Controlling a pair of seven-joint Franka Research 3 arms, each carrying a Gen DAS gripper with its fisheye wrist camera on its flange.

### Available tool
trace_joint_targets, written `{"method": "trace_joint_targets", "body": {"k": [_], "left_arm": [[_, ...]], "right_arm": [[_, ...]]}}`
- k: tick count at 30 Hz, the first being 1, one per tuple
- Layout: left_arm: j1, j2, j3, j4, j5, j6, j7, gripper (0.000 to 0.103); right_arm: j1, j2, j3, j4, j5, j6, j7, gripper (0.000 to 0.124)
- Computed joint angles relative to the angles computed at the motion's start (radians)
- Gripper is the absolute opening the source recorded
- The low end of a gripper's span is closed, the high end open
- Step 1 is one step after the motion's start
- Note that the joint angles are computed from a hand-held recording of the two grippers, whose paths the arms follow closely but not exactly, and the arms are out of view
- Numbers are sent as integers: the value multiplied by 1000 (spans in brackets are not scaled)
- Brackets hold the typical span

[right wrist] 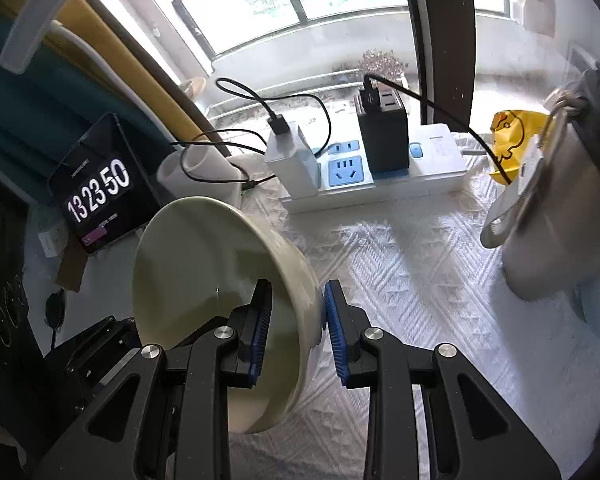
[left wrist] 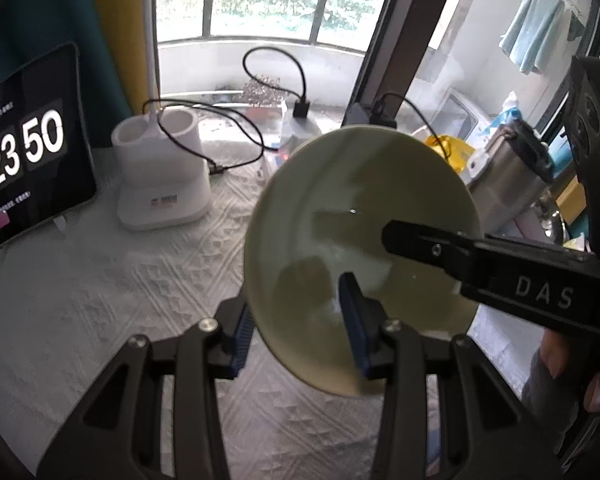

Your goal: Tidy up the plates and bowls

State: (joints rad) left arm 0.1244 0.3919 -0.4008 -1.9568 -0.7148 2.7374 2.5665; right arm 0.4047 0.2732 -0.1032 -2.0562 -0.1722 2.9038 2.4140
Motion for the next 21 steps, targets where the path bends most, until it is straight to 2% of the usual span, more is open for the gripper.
{"method": "trace_joint_targets", "body": {"k": [4,8,21], "left_arm": [[21,-42,-20,-35,-68,8,62,41],[19,-83,-9,-68,-137,0,122,41],[-55,-244,116,-193,-360,-73,314,41]], "right_arm": [[34,-40,-24,-27,-68,-7,65,29],[41,-72,-20,-47,-141,-17,136,29],[1,-185,76,-108,-415,-75,395,29]]}}
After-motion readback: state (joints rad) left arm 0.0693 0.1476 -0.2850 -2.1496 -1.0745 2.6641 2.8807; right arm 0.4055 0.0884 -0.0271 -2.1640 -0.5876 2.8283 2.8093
